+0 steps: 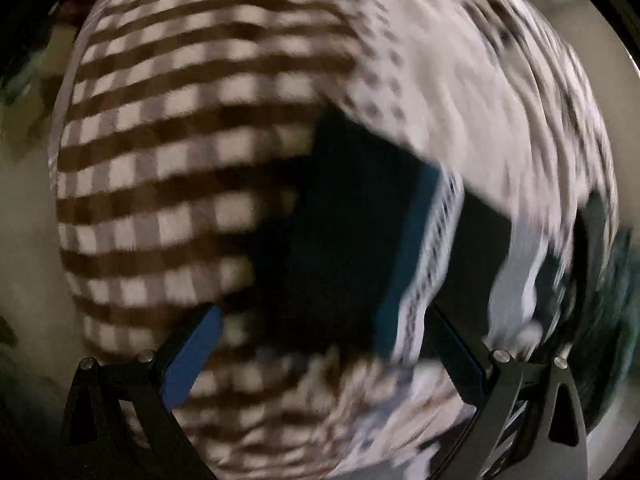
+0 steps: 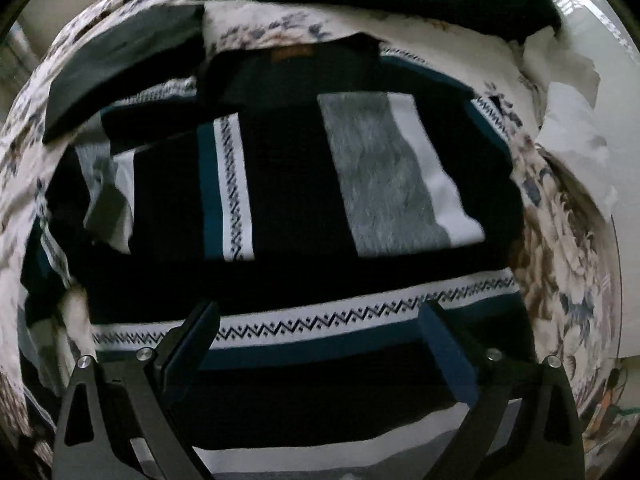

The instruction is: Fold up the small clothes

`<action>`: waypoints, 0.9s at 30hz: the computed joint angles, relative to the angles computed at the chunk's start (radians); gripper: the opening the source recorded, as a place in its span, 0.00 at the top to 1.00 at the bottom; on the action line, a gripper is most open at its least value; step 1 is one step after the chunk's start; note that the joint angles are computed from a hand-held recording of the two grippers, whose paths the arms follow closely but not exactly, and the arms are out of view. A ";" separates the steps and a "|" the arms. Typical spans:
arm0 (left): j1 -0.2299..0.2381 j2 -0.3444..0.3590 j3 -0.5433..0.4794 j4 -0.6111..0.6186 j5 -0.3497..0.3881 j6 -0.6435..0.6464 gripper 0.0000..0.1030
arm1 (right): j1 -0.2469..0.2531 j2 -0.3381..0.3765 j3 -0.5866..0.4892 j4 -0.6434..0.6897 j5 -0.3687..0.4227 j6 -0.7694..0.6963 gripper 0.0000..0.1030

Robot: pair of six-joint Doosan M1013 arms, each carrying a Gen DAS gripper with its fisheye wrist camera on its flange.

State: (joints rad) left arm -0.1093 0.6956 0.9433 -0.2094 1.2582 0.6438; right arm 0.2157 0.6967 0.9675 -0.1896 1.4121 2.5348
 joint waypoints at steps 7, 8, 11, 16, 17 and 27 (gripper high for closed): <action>-0.026 0.074 -0.118 0.205 -0.030 0.006 0.86 | 0.010 0.029 -0.034 -0.015 0.068 0.011 0.02; -0.037 0.083 -0.142 0.244 -0.018 0.024 0.87 | 0.013 0.044 -0.057 -0.041 0.103 0.011 0.02; -0.065 0.080 -0.161 0.325 -0.052 0.111 0.89 | 0.020 0.076 -0.110 -0.091 0.167 -0.026 0.02; -0.085 0.101 -0.242 0.379 -0.054 0.256 0.90 | 0.030 0.085 -0.133 -0.156 0.158 -0.091 0.02; -0.092 0.109 -0.264 0.391 -0.044 0.284 0.90 | 0.029 0.082 -0.129 -0.157 0.143 -0.100 0.02; -0.205 0.141 -0.423 0.327 -0.070 0.612 0.90 | -0.022 -0.003 0.006 -0.035 -0.006 -0.029 0.02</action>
